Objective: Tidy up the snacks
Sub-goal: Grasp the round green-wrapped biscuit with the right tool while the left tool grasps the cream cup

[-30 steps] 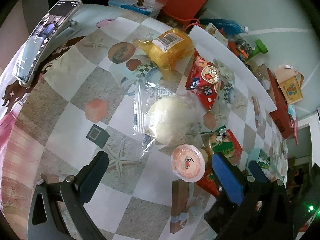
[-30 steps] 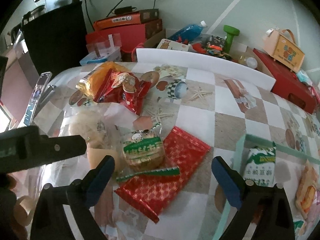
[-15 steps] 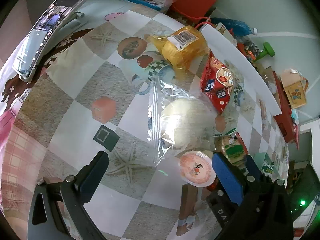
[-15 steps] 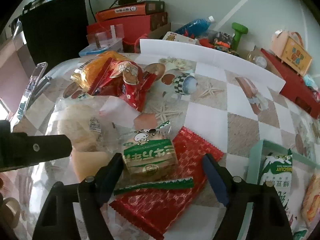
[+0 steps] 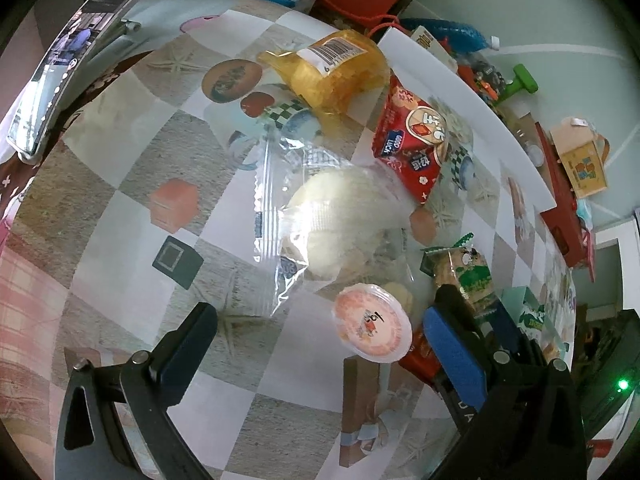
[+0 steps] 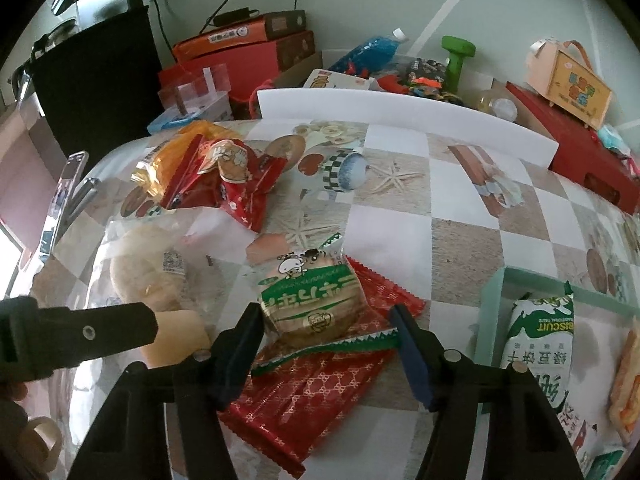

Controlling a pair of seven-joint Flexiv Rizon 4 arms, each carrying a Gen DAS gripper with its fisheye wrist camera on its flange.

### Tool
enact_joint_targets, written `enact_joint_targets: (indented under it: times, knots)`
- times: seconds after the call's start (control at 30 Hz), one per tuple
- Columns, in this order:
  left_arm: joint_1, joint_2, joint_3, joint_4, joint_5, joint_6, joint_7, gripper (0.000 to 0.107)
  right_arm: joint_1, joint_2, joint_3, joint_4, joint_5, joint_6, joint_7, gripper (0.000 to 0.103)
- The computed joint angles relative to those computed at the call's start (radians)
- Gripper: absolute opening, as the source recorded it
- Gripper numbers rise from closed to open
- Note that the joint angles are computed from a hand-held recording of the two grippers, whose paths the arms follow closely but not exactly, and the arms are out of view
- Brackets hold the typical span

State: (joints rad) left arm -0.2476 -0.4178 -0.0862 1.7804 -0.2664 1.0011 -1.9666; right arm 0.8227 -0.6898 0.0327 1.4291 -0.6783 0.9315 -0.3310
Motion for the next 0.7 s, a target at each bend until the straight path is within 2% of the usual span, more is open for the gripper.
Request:
enact_joint_targets:
  times: [0.6,0.7]
  knots:
    - [-0.004,-0.021,-0.043,0.001,-0.064,0.056,0.087,0.102,-0.001,0.147,0.023,0.185,-0.08,-0.001,0.192,0.066]
    - [-0.011,-0.025,-0.037,-0.002,-0.056,0.058,0.09,0.099,-0.003,0.175,0.03,0.214,-0.105,-0.006,0.231,0.066]
